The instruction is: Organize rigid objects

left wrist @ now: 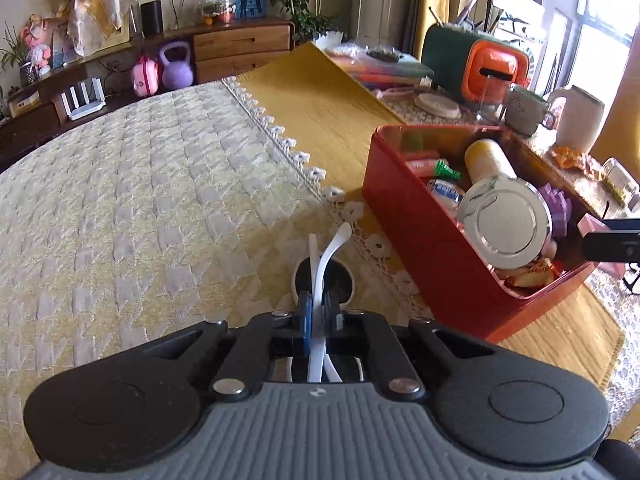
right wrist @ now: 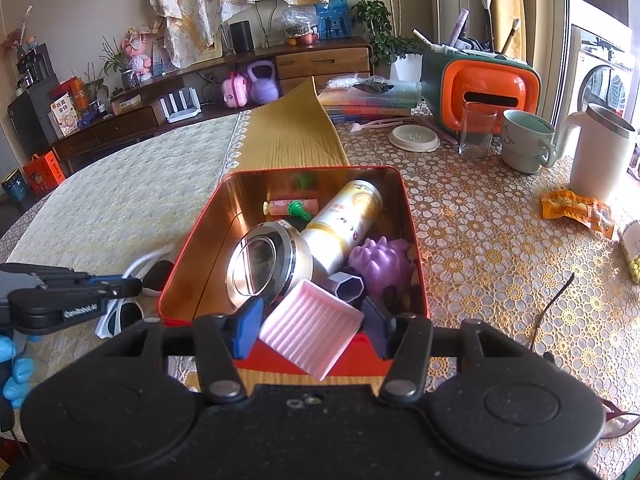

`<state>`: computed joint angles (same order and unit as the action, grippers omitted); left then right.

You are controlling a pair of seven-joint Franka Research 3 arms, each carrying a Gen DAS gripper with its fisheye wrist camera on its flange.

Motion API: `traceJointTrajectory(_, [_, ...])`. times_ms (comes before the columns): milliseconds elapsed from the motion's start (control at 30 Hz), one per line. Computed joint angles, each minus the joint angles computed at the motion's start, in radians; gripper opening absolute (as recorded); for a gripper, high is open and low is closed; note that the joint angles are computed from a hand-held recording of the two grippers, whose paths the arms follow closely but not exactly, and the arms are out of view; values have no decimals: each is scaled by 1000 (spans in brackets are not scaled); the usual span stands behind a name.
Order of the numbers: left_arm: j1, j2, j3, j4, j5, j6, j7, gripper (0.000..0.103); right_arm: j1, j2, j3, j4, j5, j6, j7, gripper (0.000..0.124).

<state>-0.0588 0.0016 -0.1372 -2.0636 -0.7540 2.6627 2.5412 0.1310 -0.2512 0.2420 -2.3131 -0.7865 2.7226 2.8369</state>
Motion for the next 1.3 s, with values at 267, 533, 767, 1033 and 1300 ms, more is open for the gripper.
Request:
traceJointTrajectory(267, [-8,-49,23,52,-131,-112,44,6,-5,-3,-1,9,-19,-11,2,54])
traceJointTrajectory(533, [-20,-14,15,163,-169,-173,22,6,-12,-10,-2,5,-32,-10,13,54])
traceJointTrajectory(767, [-24,15,-14,261,-237,-201,35,5,-14,-8,-3,10,-36,-7,11,54])
traceJointTrajectory(1033, [-55,71,-66,305,-273,-176,95,5,-13,0,-12,17,-30,-22,-13,54])
traceJointTrajectory(1300, [-39,136,-93,325,-157,-171,-13,5,0,30,-30,21,3,-11,-54,54])
